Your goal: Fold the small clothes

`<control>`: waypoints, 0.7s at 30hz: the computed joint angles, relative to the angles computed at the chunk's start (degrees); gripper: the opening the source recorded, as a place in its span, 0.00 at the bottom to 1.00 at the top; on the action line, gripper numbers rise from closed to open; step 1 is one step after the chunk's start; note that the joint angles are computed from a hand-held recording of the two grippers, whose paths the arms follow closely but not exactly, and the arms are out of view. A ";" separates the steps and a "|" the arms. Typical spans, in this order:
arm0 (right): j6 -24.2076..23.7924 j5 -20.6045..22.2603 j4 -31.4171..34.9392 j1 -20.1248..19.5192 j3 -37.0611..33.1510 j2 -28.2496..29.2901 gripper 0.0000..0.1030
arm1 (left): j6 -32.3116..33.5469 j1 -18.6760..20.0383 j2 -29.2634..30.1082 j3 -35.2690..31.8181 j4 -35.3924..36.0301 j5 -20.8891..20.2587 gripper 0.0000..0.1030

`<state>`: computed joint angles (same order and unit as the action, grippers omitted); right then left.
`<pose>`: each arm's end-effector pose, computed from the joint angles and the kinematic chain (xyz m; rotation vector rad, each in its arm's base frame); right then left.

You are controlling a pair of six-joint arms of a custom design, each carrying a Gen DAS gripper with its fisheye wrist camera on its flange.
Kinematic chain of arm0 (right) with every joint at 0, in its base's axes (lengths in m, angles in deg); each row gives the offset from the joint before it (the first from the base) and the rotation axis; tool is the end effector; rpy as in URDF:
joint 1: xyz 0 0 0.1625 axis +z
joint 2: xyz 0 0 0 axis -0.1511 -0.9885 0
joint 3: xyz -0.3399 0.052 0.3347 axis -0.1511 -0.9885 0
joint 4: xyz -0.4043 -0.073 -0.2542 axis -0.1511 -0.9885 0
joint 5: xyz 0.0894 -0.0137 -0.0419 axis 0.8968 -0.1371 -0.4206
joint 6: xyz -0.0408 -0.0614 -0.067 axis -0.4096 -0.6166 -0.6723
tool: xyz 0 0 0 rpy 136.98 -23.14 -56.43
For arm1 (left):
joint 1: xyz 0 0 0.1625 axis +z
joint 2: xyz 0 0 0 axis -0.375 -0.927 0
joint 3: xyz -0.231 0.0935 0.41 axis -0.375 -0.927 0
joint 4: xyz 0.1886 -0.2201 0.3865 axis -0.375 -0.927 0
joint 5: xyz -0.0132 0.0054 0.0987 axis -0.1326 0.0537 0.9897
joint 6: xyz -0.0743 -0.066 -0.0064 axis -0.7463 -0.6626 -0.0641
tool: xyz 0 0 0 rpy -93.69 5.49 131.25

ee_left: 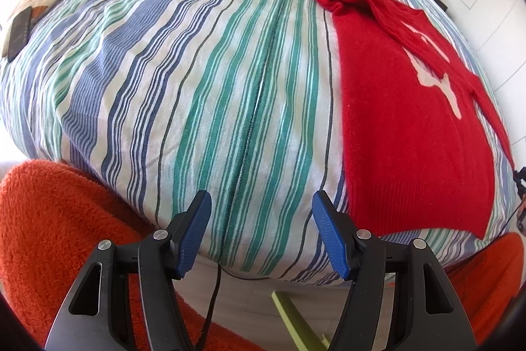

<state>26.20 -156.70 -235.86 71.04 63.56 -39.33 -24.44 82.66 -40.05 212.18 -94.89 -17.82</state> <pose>-0.1136 -0.4345 0.2791 -0.8307 -2.2369 1.1626 0.0115 -0.3963 0.2275 0.0244 2.4154 -0.5582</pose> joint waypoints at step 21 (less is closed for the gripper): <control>2.48 -4.29 -10.57 2.77 5.75 -1.39 0.53 | 0.48 0.46 -0.58 0.35 -1.16 -0.54 0.65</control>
